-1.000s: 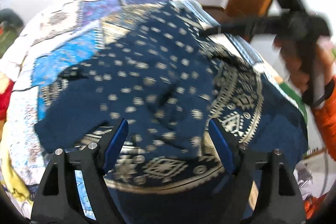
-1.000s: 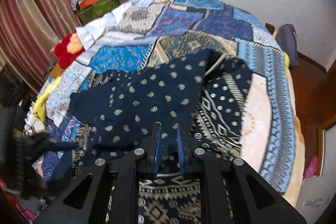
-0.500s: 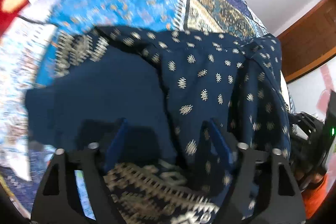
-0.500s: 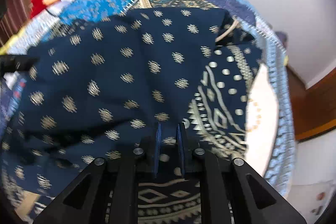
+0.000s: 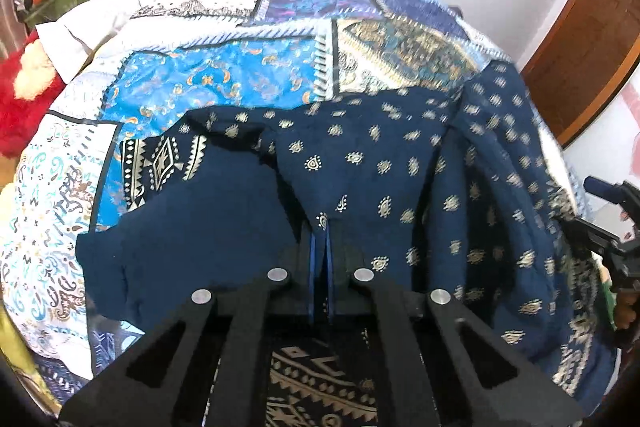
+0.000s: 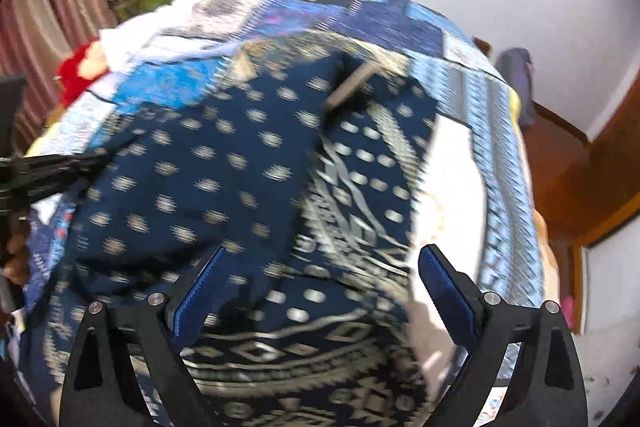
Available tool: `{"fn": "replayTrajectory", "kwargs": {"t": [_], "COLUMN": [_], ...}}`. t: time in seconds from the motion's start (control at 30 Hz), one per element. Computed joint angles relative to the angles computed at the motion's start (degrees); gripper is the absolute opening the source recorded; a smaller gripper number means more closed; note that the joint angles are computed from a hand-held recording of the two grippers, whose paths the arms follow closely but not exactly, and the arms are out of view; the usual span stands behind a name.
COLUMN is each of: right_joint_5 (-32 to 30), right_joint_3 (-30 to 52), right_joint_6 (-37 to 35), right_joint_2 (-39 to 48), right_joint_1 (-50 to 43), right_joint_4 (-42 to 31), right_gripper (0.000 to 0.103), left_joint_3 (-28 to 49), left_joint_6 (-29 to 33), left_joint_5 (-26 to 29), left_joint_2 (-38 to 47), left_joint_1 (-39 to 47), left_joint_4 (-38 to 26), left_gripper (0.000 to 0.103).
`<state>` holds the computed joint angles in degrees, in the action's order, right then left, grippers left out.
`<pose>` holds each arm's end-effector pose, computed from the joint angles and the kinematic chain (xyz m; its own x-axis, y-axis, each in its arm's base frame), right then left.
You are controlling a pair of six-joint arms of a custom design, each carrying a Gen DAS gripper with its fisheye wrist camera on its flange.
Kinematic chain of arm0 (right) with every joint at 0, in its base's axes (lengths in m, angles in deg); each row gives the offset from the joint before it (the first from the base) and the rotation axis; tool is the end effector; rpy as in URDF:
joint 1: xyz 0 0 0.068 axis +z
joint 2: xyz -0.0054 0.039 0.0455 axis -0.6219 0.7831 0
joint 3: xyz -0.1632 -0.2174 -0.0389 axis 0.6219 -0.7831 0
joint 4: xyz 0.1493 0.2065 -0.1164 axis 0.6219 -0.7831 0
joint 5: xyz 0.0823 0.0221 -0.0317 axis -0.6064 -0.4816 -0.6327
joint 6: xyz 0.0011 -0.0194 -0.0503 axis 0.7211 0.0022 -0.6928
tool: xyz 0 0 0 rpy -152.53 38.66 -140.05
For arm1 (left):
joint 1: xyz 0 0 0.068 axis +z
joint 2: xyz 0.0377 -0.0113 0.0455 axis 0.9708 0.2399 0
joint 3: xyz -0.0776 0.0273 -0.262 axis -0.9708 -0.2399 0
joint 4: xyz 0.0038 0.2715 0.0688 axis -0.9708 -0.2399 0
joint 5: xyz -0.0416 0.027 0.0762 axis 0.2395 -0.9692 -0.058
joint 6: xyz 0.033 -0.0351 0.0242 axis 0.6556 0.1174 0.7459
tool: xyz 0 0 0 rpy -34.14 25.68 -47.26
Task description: Fold large clothes
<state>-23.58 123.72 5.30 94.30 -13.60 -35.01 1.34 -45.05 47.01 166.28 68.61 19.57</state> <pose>0.3025 0.1383 0.3066 -0.7808 -0.2850 -0.5559 -0.3403 0.9403 -0.0041 0.3268 -0.0464 0.2871 -0.8648 -0.0509 -0.4995 0.0367 0.9858 -0.1640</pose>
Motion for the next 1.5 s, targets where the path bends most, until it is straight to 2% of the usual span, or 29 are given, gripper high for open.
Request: {"fn": "replayTrajectory", "kwargs": {"t": [0.1,0.17,0.2,0.27,0.3,0.43,0.5,0.57,0.67,0.8,0.87,0.97,1.13,1.23,1.33,1.4,1.47,1.5], "right_joint_5": [1.90,4.21,4.10,2.03,0.57,-1.08,-1.15,-1.66,-1.57,-2.24,-3.25,-5.36,-7.25,-7.47,-2.96,0.89,1.45,2.04], "right_joint_3": [0.61,1.54,0.27,-0.73,-0.43,-1.90,-3.17,-4.34,-6.72,-9.77,-12.09,-15.49,-19.43,-20.88,-22.18,-23.21,-24.38,-24.91], "right_joint_6": [-1.60,-2.32,-2.17,-1.69,-1.60,-1.04,-0.62,0.00,2.46,5.97,8.73,12.11,17.31,21.76,28.92,33.92,36.49,37.78], "right_joint_2": [3.15,7.45,7.20,5.37,4.54,-2.34,-7.30,-12.44,-20.49,-29.31,-34.15,-39.71,-46.21,-50.05,-53.16,-54.47,-54.88,-55.02], "right_joint_1": [3.32,5.44,5.49,4.18,3.05,0.23,-1.13,-2.83,-4.11,-6.73,-8.18,-9.74,-9.73,-6.88,2.29,9.22,12.58,14.33], "right_joint_4": [-0.20,-2.17,-1.82,-2.02,-3.25,-6.15,-8.05,-10.33,-13.85,-18.22,-20.41,-23.43,-27.68,-30.07,-30.99,-31.25,-31.37,-31.25], "right_gripper": [0.095,0.095,0.095,0.095,0.095,0.095,0.095,0.096,0.096,0.096,0.096,0.096,0.096,0.096,0.096,0.090,0.075,0.073], "left_joint_3": [0.52,-0.48,-1.50,-2.32,-2.48,-2.43,-2.33,-2.07,-1.34,-2.55,-5.12,-10.62,-18.38,-21.53,-23.32,-24.48,-25.57,-26.73], "left_joint_6": [-0.01,0.40,0.66,1.27,1.95,5.47,7.07,8.41,10.93,14.07,15.92,18.30,22.53,24.67,25.63,25.20,24.12,22.59], "left_joint_5": [-4.14,-5.64,-6.18,-6.66,-6.17,-6.00,-5.81,-5.16,-2.96,3.97,6.69,7.94,15.20,19.57,22.50,24.26,25.54,26.51], "left_joint_2": [3.26,3.59,2.74,0.70,-0.55,-6.78,-10.48,-13.72,-18.17,-22.33,-24.87,-28.97,-32.85,-34.08,-35.26,-35.82,-35.80,-36.02], "left_joint_1": [-1.71,-2.29,-2.19,-1.52,-0.74,3.00,5.33,7.69,12.73,21.00,23.66,26.50,32.37,34.97,35.14,34.04,33.15,32.06], "left_joint_4": [-1.51,-2.14,-2.00,-2.59,-3.27,-6.33,-7.72,-9.38,-12.89,-18.99,-20.30,-22.42,-28.40,-32.60,-35.23,-36.40,-36.70,-36.40], "left_gripper": [0.012,0.025,0.029,0.045,0.046,0.048,0.056,0.071,0.080,0.080,0.080,0.080,0.080,0.080,0.080,0.080,0.080,0.080]}}
